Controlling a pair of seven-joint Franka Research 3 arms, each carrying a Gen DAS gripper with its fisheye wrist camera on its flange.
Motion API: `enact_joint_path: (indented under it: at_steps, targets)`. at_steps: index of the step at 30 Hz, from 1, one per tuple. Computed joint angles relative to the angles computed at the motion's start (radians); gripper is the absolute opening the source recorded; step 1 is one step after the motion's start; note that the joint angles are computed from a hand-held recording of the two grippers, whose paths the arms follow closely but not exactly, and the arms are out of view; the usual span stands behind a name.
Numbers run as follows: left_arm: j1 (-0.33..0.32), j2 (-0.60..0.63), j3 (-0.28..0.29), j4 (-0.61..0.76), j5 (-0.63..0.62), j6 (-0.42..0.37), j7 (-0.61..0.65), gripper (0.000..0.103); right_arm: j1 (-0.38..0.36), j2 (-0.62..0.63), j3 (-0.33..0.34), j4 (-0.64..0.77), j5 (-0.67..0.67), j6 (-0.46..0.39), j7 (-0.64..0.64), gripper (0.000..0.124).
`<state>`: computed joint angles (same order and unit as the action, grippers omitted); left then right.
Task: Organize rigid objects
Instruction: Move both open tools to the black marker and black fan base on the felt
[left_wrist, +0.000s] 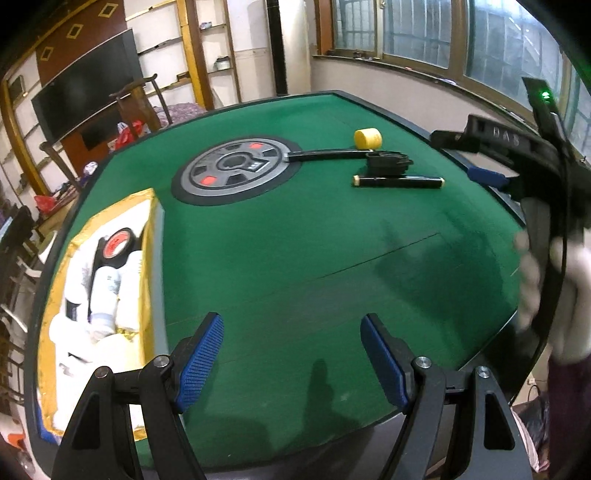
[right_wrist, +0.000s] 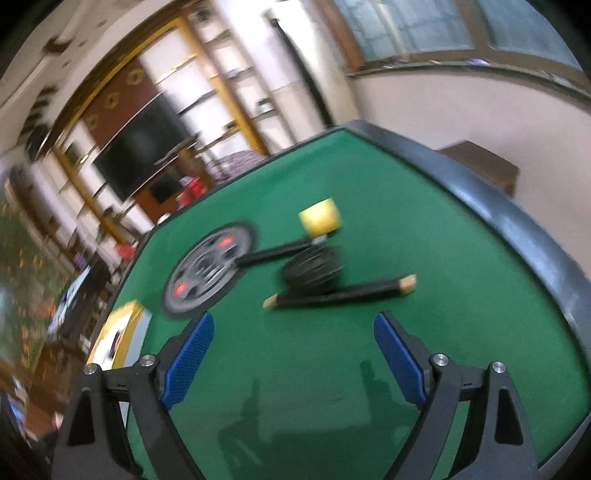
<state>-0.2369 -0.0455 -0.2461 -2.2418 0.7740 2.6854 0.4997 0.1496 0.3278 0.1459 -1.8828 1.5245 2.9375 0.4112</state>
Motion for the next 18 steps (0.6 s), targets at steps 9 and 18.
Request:
enact_joint_path:
  at_steps: [9,18]
  targets:
    - [-0.002,0.047,0.014,0.029,-0.046,0.054,0.023,0.080,-0.115,0.224,-0.014,0.279,-0.317,-0.222,0.391,0.088]
    - [0.003,0.046,0.024,0.026,-0.073,0.063,0.025,0.080,-0.213,0.426,0.098,0.542,-0.508,-0.579,0.505,0.089]
